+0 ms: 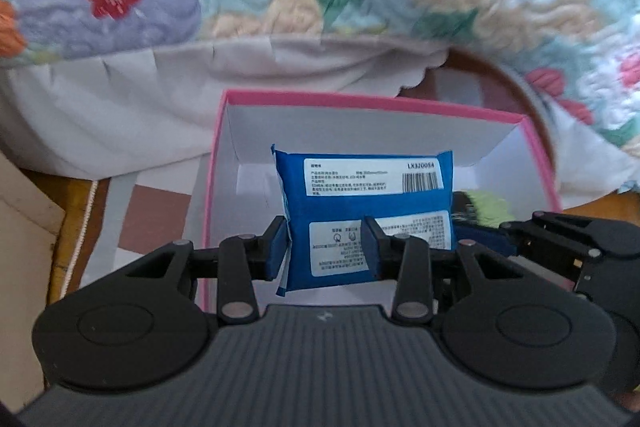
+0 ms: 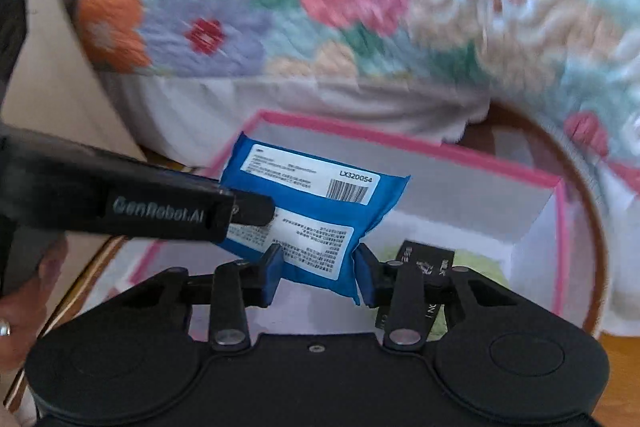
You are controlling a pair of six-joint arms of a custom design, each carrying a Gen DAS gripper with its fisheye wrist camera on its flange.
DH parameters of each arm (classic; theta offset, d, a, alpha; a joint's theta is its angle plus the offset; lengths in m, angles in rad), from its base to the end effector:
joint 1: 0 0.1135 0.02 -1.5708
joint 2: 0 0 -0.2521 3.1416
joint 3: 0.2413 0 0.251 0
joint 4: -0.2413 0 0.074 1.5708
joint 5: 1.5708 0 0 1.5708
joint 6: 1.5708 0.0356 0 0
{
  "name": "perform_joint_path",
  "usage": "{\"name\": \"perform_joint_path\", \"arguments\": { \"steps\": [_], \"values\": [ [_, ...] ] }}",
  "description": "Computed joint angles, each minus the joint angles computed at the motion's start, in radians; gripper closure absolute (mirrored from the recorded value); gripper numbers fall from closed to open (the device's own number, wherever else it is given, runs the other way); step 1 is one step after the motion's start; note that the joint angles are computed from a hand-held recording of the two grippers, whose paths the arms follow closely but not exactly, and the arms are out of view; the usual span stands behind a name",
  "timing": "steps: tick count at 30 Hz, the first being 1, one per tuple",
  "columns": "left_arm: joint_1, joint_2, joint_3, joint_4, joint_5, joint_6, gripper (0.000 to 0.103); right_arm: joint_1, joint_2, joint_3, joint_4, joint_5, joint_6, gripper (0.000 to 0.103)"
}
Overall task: Organize objects
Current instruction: 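Lift the blue pack with the left gripper and lower it into the box, then open the left gripper and withdraw from the box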
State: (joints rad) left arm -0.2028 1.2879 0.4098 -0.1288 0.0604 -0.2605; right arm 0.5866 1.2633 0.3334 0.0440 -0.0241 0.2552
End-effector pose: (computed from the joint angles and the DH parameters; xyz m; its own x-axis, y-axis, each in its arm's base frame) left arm 0.2052 -0.0444 0.1138 -0.8598 -0.0857 -0.5033 0.0116 0.9823 -0.1870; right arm 0.1718 0.1152 0.1094 -0.7670 -0.2068 -0.6074 -0.3849 0.9057 0.1778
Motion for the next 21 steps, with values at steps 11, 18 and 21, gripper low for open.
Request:
{"name": "perform_joint_path", "arguments": {
  "steps": [11, 18, 21],
  "values": [
    [0.026, 0.196, 0.064, 0.122, -0.021, 0.016, 0.064, -0.099, 0.334, 0.133, 0.101, -0.058, 0.051, 0.058],
    [0.053, 0.054, 0.080, -0.131, 0.027, 0.061, 0.063, -0.079, 0.125, 0.034, 0.028, -0.075, 0.071, 0.056],
    [0.047, -0.072, 0.050, -0.220, 0.030, 0.077, 0.063, -0.042, 0.008, 0.002, -0.054, -0.045, 0.077, 0.056]
  ]
}}
